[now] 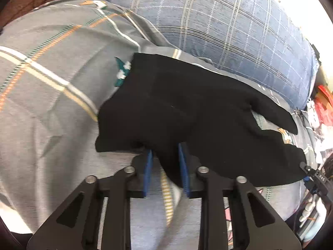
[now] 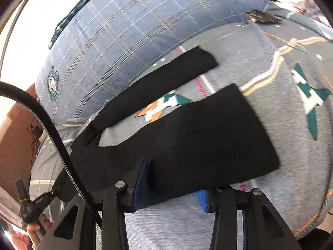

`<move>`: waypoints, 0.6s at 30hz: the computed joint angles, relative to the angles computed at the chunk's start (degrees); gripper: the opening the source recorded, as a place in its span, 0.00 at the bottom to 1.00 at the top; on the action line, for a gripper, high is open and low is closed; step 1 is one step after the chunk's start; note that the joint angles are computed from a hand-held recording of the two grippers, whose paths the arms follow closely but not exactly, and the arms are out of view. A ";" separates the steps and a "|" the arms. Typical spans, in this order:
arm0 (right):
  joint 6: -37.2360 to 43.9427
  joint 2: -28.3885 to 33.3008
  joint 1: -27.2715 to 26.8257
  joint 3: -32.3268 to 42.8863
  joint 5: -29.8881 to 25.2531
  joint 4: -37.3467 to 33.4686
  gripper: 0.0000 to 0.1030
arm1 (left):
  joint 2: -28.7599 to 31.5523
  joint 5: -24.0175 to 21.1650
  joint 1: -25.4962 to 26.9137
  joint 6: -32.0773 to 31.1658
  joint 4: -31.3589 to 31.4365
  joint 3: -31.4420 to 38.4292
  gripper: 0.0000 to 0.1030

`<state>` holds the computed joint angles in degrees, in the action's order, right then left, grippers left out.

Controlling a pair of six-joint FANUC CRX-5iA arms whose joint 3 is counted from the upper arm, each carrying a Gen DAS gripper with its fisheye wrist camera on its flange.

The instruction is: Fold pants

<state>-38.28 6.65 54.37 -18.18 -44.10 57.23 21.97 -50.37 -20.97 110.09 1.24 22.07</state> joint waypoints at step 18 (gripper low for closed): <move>-10.65 -4.04 -1.01 -6.47 -1.17 6.91 0.42 | 4.07 -0.13 -5.09 -12.07 5.04 5.84 0.26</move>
